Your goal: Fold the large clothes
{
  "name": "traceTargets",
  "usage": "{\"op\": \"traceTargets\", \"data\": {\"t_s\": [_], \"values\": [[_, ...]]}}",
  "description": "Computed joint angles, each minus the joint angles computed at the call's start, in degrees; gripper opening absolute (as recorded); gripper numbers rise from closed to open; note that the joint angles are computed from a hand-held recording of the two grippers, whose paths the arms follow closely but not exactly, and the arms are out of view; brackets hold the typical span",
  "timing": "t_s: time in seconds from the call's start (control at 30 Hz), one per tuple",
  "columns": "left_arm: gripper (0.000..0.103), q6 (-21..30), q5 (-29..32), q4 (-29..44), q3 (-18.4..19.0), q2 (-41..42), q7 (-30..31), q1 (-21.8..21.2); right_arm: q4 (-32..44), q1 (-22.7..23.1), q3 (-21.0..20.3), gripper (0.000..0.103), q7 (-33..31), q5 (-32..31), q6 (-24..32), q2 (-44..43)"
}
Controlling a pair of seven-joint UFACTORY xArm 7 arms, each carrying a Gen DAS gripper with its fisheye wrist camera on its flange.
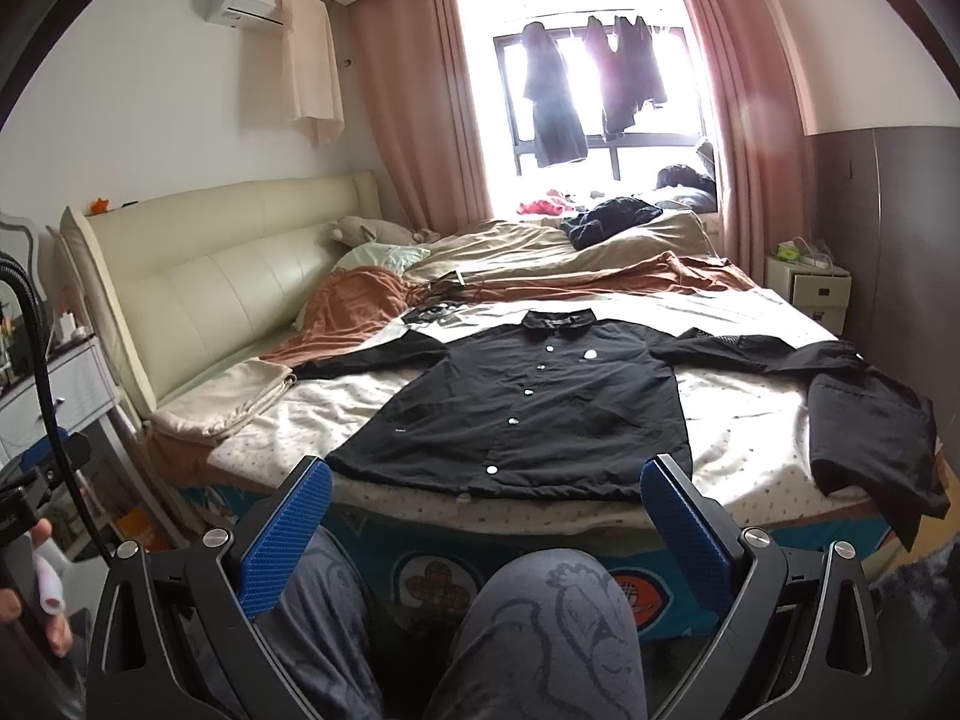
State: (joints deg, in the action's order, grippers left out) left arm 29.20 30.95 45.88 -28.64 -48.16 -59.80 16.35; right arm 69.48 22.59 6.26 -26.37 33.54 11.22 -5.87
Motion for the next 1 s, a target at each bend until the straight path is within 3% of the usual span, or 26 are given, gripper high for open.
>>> {"op": "traceTargets", "data": {"t_s": [0.67,1.0], "values": [[0.102,-2.4,-1.0,-2.3,0.9,-1.8,0.3,0.1,-1.3,0.5,-0.5,0.103,0.1,0.3,-0.9,-0.8],[0.102,-5.2,-0.1,-1.3,0.2,1.0,-0.3,4.1,5.6,-1.3,0.6,0.103,-0.9,2.0,3.6,4.2]]}}
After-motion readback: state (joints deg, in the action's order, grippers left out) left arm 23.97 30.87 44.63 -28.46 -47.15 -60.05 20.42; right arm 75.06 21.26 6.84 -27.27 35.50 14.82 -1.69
